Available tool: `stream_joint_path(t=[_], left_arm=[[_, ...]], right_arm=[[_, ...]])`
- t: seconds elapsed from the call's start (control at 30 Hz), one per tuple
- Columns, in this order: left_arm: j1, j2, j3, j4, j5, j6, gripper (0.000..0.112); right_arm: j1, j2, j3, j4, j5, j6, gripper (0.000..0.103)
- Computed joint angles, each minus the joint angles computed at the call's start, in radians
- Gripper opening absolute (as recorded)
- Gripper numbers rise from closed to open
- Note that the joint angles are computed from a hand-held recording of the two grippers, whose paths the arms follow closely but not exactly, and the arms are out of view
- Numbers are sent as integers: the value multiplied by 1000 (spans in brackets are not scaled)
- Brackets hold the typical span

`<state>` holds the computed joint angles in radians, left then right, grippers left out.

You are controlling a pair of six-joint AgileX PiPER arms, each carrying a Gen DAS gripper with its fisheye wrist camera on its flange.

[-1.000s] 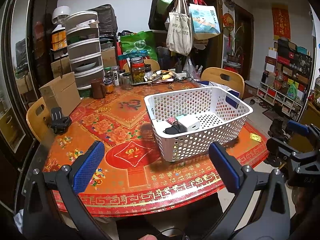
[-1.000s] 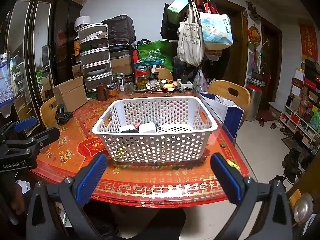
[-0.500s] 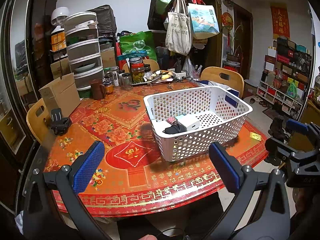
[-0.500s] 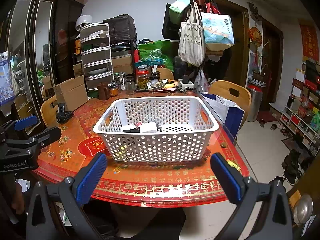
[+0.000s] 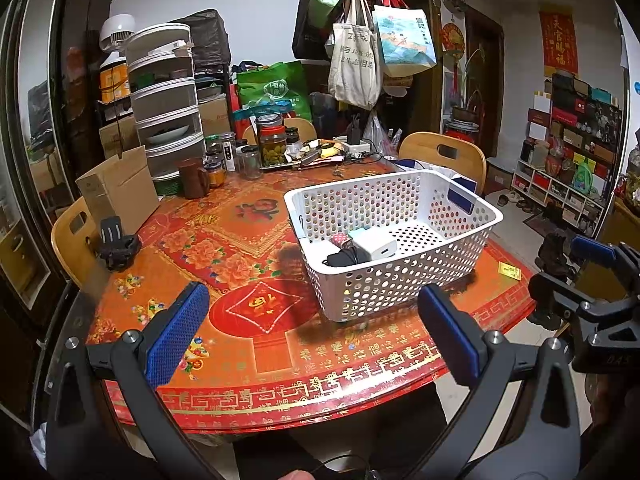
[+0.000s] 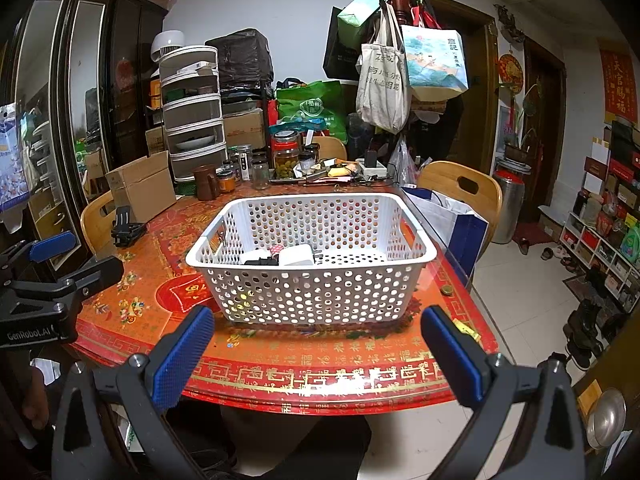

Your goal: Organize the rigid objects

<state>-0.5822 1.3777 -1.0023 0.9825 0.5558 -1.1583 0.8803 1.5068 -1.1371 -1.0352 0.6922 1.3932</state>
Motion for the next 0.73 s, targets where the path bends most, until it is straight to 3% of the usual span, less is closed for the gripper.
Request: stream_joint_path(t=[0.73], left_arm=[[24,-43,62,24,-38,3,103]], right_arm=[[-6,-4,-1,14,-1,-24,103]])
